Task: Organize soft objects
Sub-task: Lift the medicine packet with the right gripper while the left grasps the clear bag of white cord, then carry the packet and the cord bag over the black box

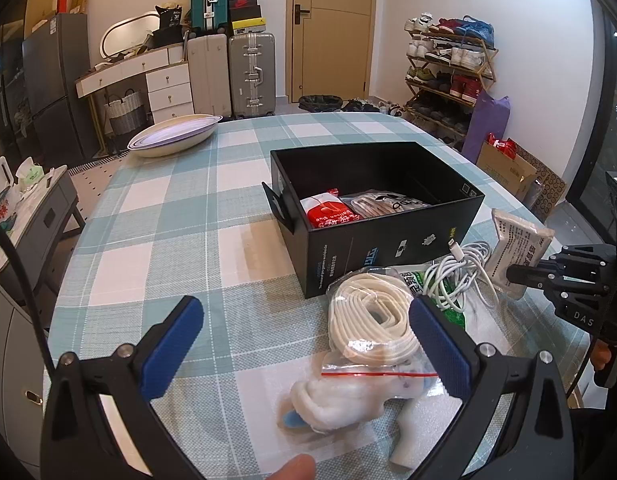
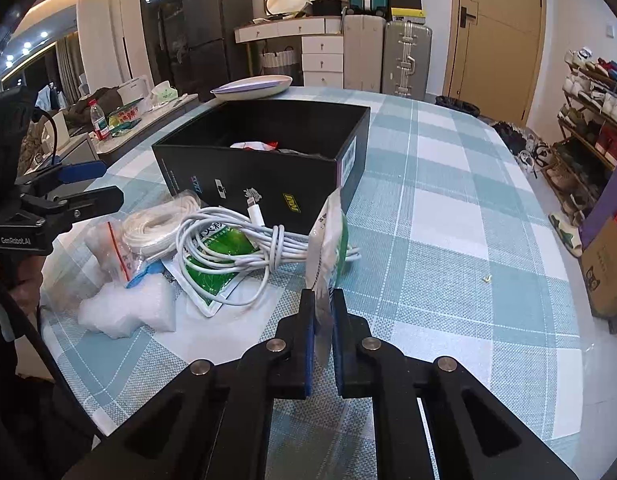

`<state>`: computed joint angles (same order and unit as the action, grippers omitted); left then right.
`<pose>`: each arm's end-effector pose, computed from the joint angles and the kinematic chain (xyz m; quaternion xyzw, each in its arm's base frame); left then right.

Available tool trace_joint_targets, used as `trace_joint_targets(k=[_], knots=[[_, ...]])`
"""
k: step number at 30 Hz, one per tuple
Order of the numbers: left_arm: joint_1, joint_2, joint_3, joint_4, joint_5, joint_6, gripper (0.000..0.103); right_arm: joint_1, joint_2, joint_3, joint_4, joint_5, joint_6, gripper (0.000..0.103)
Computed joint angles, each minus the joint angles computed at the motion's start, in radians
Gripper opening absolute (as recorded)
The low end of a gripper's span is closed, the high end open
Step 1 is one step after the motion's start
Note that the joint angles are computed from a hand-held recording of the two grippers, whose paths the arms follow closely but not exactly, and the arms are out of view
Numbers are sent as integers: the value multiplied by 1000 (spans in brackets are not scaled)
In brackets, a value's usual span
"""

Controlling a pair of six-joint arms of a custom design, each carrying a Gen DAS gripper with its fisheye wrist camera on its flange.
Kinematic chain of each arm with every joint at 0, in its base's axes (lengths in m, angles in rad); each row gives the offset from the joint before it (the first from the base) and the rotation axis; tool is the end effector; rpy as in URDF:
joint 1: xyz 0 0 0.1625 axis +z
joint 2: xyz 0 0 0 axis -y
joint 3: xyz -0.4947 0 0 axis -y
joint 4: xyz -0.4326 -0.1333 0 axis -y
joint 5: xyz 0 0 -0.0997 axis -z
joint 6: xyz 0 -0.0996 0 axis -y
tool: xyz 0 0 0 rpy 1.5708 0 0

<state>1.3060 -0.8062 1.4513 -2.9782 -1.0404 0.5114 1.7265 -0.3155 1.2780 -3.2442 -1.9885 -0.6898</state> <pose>-0.0372 -0.8391 0.2661 0.2487 0.8661 -0.3263 0.2856 0.2240 -0.8277 -0.0429 0.3105 -0.8660 0.2771 0.2773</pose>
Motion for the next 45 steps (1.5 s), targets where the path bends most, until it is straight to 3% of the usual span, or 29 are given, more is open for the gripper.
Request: trace_joint_targets(k=[12,25,28,30,31,40,42,45], knots=[[-6,-2,10,41,-1,16,103,6,-26,63,-131,75,-39,6],[-8,42,-31,139,13,-5,97,15,-46,100,-193,148,-62,6],[-8,47,-42,174,8,-18,86,17,-45,105,-200,162,-68,6],[-6,46,-49,213,-8,-36,67,18,-46,107,-201,171,-69,6],[-4,43,-50,233,-18,-47,62,17,-46,106,-200,176,-70,6],[-14,6,-1,177,-30,-38,41,21,-36,101,-217,223,-79,6],[-16,-2,7,166,-34,-35,32,22,-34,98,-220,231,-82,6],[-11,-6,1,179,-48,-37,28,25,-31,96,-222,239,-85,6]])
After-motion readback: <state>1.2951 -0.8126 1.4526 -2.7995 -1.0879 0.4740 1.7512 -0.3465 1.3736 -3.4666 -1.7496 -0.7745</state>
